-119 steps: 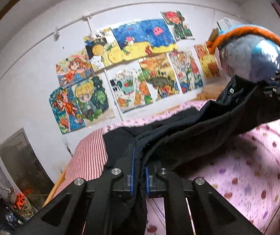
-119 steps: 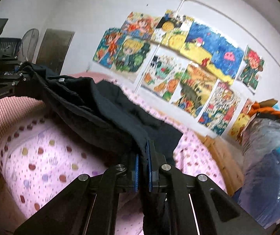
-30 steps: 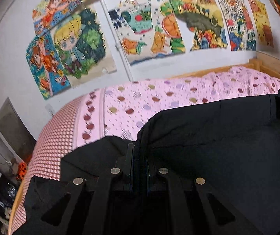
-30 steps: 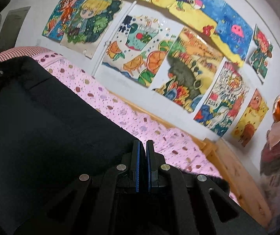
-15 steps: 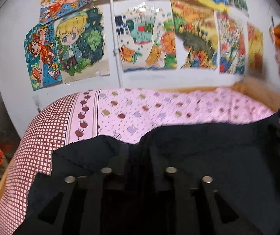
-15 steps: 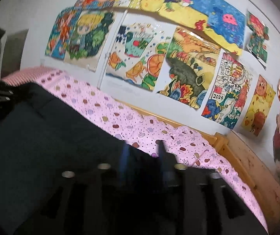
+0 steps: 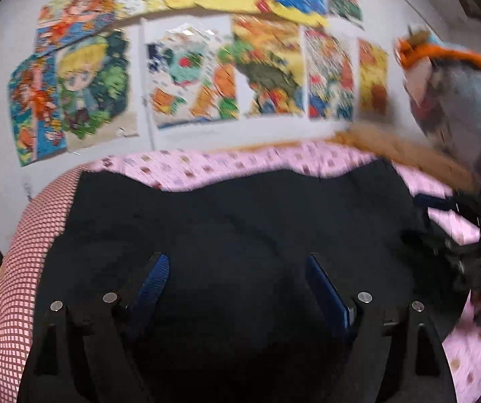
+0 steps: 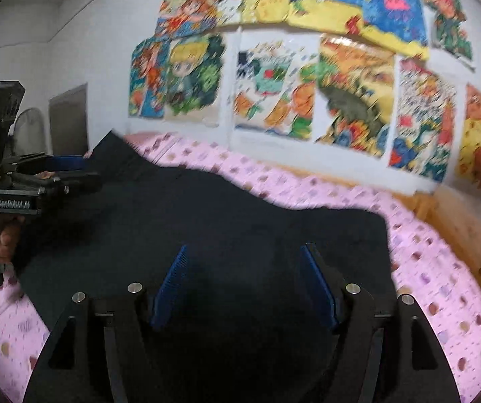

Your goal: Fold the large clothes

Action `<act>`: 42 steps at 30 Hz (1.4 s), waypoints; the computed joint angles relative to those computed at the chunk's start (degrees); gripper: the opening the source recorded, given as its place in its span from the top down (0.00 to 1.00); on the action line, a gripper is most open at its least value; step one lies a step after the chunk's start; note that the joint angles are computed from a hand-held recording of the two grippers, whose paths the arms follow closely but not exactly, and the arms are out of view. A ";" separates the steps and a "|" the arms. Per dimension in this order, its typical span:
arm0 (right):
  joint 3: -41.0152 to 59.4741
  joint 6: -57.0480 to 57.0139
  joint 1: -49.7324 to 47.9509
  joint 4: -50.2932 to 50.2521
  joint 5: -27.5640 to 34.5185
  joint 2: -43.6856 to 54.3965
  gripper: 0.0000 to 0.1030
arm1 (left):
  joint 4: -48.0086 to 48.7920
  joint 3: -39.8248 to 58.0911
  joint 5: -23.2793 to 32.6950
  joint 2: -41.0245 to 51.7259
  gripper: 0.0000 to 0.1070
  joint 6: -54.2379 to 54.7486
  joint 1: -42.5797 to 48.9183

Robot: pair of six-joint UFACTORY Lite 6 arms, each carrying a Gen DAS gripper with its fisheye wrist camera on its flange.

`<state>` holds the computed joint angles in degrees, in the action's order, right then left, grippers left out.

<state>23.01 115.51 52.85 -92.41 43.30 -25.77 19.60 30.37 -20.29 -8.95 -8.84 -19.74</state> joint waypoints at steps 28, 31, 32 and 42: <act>15.95 37.52 -28.75 -39.52 -20.35 30.46 0.35 | -44.29 35.16 10.08 35.21 0.11 30.73 -0.44; 19.41 39.64 -31.60 -41.89 -22.37 34.04 0.34 | -53.63 39.92 10.24 39.47 0.09 39.72 -0.87; 20.97 40.73 -32.71 -42.93 -23.47 35.76 0.33 | -57.06 41.29 9.82 40.83 0.08 43.08 -1.22; 31.66 57.07 -37.85 -60.91 -28.30 48.61 0.27 | -56.00 51.24 10.39 49.65 0.05 42.13 -0.85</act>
